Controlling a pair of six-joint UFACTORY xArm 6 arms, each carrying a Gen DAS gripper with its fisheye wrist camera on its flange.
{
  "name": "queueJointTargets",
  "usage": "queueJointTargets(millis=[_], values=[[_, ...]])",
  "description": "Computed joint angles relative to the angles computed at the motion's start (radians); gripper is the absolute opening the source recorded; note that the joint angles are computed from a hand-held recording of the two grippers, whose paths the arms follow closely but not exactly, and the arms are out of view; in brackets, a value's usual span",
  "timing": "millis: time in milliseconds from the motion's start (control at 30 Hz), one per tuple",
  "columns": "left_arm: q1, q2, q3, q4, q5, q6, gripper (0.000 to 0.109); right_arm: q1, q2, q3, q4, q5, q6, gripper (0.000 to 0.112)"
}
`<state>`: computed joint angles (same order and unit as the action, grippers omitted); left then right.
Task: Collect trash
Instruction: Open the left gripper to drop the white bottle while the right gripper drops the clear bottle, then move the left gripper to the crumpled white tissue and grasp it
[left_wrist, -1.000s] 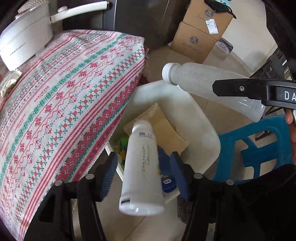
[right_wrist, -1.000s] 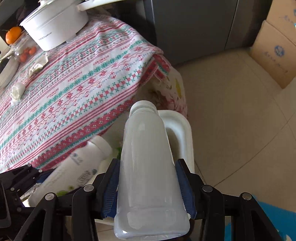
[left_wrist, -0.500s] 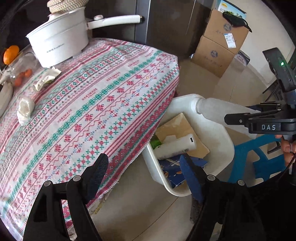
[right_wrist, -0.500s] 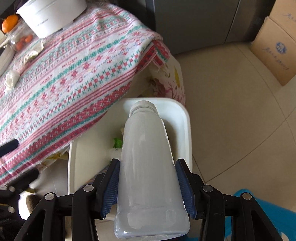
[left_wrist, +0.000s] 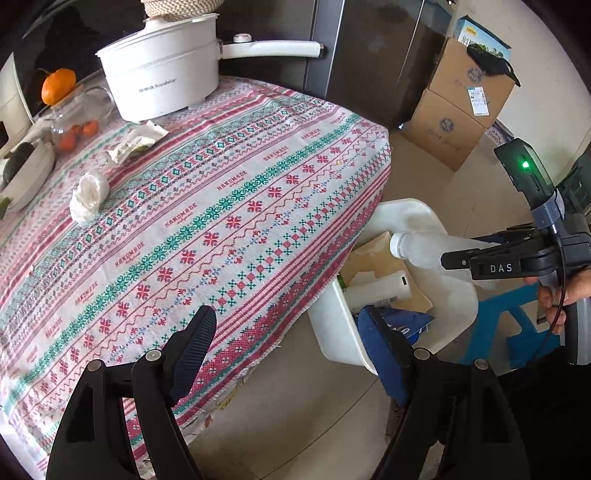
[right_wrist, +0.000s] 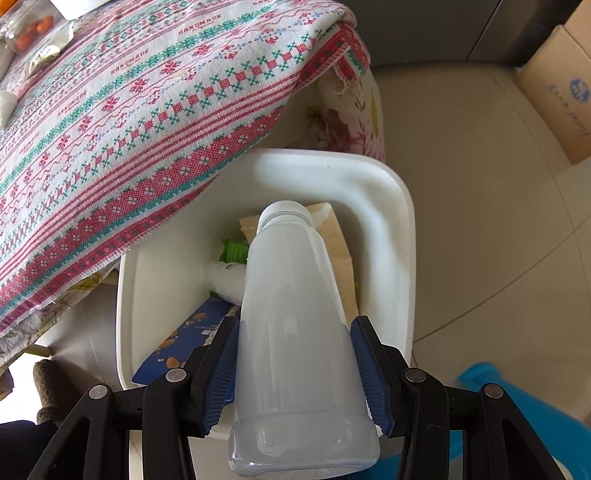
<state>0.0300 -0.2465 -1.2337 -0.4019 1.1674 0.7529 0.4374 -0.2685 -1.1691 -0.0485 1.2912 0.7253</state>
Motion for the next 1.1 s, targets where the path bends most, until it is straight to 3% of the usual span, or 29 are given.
queueJointTargets(millis=[100, 167, 600, 833, 1100], values=[[0.014, 0.002, -0.007, -0.002, 0.006, 0.002, 0.082, -0.009, 0.0, 0.0, 0.017, -0.012, 0.005, 0.058], [0.024, 0.003, -0.011, -0.005, 0.009, 0.005, 0.082, -0.009, -0.002, -0.004, 0.015, -0.033, 0.017, 0.068], [0.101, 0.048, -0.091, -0.034, 0.001, 0.002, 0.082, 0.061, -0.01, -0.059, -0.099, -0.081, 0.074, 0.072], [0.183, 0.156, -0.208, -0.051, -0.04, -0.035, 0.082, 0.094, 0.022, -0.105, -0.157, -0.137, 0.101, 0.075], [0.206, 0.325, -0.346, -0.099, -0.128, -0.029, 0.082, 0.111, 0.125, -0.214, -0.187, -0.188, 0.109, 0.076]])
